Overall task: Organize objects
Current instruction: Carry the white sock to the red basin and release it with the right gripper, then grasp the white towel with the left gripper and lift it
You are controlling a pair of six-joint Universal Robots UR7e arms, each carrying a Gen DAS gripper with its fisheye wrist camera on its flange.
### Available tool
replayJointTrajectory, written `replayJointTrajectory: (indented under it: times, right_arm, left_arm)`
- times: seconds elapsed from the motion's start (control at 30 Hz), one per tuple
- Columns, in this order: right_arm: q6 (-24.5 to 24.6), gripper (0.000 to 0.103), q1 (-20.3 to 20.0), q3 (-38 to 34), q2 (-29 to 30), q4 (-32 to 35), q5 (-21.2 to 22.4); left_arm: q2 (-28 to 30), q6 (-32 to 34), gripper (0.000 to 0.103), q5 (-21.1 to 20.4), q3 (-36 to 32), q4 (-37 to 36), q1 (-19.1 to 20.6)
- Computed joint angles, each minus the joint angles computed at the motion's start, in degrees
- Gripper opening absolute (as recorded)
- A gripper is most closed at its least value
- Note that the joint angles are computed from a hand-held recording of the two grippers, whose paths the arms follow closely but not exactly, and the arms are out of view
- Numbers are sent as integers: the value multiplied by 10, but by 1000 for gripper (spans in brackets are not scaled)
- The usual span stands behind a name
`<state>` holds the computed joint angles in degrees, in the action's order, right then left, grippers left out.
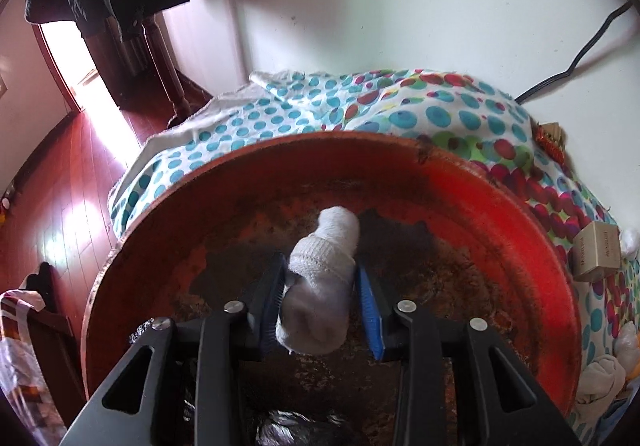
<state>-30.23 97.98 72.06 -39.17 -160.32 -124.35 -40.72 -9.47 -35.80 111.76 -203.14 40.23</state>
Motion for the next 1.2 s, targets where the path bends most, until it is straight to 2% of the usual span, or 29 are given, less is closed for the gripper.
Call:
replayJointTrajectory:
  times: [0.07, 0.1, 0.17, 0.23, 0.3, 0.37, 0.5, 0.57, 0.67, 0.73, 0.8, 0.93, 1.03, 1.2]
  right_arm:
    - [-29, 73, 2, 51, -38, -95, 33]
    - [-38, 79, 0, 74, -57, -136, 49]
    - [-56, 85, -7, 126, -101, -219, 77]
    - [-87, 89, -23, 166, -144, -287, 67]
    - [-139, 89, -44, 196, -174, -361, 37]
    - [-193, 89, -77, 220, -200, -447, -13]
    - [-177, 89, -149, 269, -260, -486, -33]
    - [-159, 89, -182, 292, -289, -486, -31]
    - [-123, 90, -224, 329, -333, -474, -12]
    - [-111, 90, -237, 344, -346, -476, -10]
    - [-92, 90, -255, 355, -361, -468, 1]
    - [-42, 92, -284, 372, -385, -443, 27]
    - [-13, 95, -299, 383, -404, -435, 67]
    - [-18, 95, -299, 386, -405, -445, 73]
  left_arm:
    - [11, 63, 87, -6, 5, -98, -11]
    - [15, 90, 87, -11, 7, -138, -16]
    - [24, 149, 87, -30, 10, -217, -26]
    - [27, 181, 87, -57, 14, -251, -32]
    - [24, 175, 87, -86, 19, -230, -31]
    - [21, 160, 87, -101, 15, -167, -28]
    - [30, 105, 87, -143, -16, -2, -24]
    - [49, 101, 87, -167, -40, 40, -26]
    - [95, 96, 87, -209, -112, 123, -27]
    - [122, 96, 87, -227, -157, 163, -28]
    - [156, 124, 87, -243, -208, 183, -31]
    - [217, 175, 87, -236, -315, 251, -35]
    - [263, 195, 87, -222, -397, 312, -34]
    - [342, 193, 87, -185, -541, 429, -26]
